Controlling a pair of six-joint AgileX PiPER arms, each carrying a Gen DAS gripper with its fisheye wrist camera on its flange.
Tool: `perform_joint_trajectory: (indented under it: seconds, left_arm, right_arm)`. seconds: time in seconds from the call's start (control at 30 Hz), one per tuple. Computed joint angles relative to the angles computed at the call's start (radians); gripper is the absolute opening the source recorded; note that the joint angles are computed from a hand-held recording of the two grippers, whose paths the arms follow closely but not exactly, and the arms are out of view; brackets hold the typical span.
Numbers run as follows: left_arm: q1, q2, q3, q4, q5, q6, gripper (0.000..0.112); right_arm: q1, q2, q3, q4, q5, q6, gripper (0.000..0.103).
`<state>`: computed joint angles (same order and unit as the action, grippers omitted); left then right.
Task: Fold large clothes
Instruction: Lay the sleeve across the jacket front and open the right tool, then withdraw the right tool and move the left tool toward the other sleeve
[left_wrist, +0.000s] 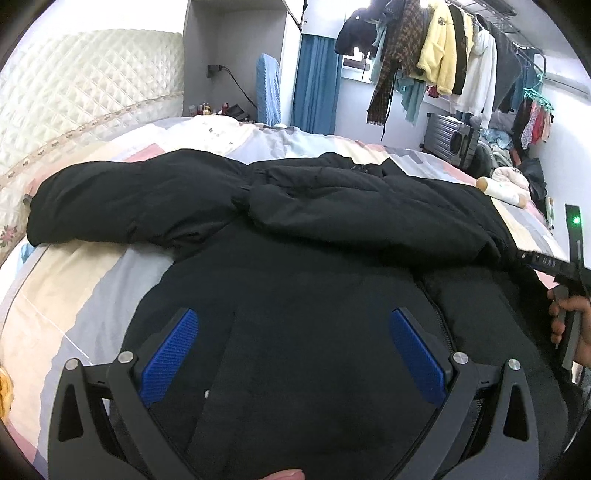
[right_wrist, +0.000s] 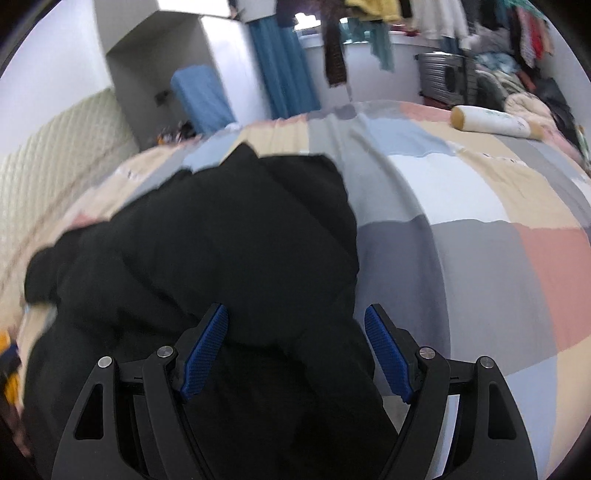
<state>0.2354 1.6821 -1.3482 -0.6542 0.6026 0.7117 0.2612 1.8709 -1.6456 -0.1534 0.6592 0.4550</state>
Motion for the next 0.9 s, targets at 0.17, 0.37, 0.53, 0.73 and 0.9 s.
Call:
perform_joint_trajectory:
  seconds: [0.17,0.37,0.53,0.73,0.9]
  left_arm:
    - [-0.002,0.001,0.006,0.022,0.0,-0.026,0.103]
    - [-0.024,-0.002,0.016,0.069,-0.028,-0.066,0.103]
    - [-0.041,-0.011,0.027,0.091,-0.044,-0.09,0.103]
    - [-0.052,-0.01,0.026,0.121,-0.049,-0.12,0.103]
    - [-0.06,-0.013,0.033,0.14,-0.058,-0.137,0.103]
  right_arm:
    - [0.037,0.054,-0.039,-0.138,0.042,0.002,0.076]
    - [0.055,0.097,-0.086,-0.196,0.02,0.023,0.063]
    - [0.089,0.14,-0.161,-0.258,0.085,0.04,0.066]
    - [0.112,0.139,-0.127,-0.338,0.086,0.049,0.075]
    - [0.107,0.107,-0.087,-0.441,0.015,0.174,0.061]
